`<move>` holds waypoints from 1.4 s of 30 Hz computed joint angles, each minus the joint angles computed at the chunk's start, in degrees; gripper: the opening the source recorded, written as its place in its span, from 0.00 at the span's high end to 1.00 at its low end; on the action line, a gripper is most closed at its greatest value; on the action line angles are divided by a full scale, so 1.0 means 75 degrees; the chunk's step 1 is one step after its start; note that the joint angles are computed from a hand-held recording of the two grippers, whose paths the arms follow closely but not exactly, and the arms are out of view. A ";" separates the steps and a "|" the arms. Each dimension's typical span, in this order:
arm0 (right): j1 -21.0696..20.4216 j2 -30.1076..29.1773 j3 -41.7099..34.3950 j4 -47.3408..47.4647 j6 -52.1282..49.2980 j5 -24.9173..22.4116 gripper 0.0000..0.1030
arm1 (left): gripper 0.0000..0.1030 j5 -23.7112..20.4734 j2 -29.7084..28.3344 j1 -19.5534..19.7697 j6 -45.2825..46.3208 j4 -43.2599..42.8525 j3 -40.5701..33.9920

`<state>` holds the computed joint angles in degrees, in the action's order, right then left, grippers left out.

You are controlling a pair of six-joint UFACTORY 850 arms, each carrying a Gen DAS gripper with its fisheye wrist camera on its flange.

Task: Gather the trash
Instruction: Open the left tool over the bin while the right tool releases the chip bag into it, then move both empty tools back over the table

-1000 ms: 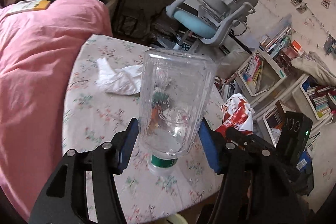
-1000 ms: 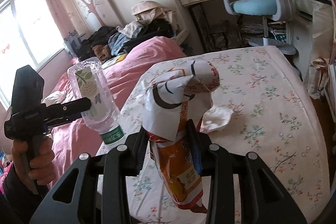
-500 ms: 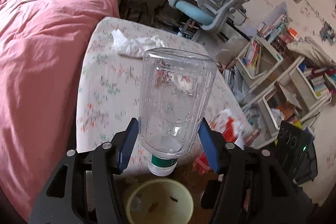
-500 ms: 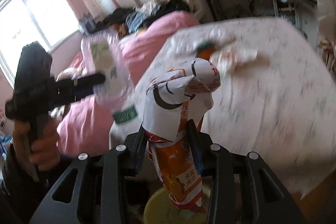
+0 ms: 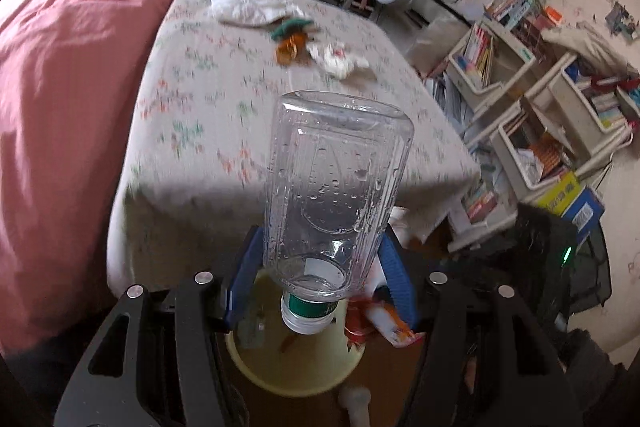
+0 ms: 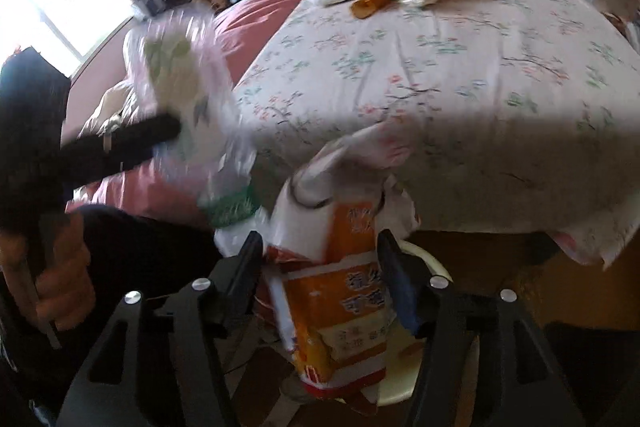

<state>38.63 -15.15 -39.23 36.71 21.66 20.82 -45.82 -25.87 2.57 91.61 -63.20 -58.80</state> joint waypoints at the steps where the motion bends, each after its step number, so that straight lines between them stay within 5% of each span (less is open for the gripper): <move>1: 0.0019 0.0098 0.0090 0.0360 -0.0204 0.0136 0.36 | 0.46 0.0034 0.0009 -0.0006 -0.0071 0.0165 0.0049; 7: 0.0148 0.0468 0.0406 0.1647 -0.0937 0.0802 0.31 | 0.43 0.0535 0.0035 -0.0258 -0.0573 0.1337 0.0260; 10: 0.0240 0.0528 0.0283 0.2487 -0.2006 0.1136 0.30 | 0.28 0.0598 0.0081 -0.0224 -0.0371 0.0967 0.0239; 15: 0.0134 0.0727 -0.0064 0.3712 -0.4270 0.1754 0.23 | 0.12 0.1490 0.0475 -0.0309 0.1031 -0.1082 0.0305; 21: -0.0389 0.0442 -0.0742 0.3783 -0.5422 0.2481 0.11 | 0.07 0.2115 0.0199 -0.0625 0.2235 -0.3645 -0.0543; 29: -0.1506 -0.0430 -0.1809 0.3524 -0.5858 0.2226 0.09 | 0.07 0.2840 -0.0863 -0.1128 0.1641 -0.4306 -0.2321; 35: -0.1973 -0.0530 -0.1895 0.2674 -0.4219 0.1721 0.09 | 0.07 0.3614 -0.1492 -0.1417 0.2223 -0.5082 -0.3246; 42: -0.1929 -0.0558 -0.1994 0.2659 -0.4159 0.1804 0.08 | 0.07 0.3889 -0.1870 -0.1420 0.0004 -0.3268 -0.3692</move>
<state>24.16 -19.34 -54.19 56.65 -9.54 34.35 -16.66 -39.90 -8.08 91.65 -87.71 -86.49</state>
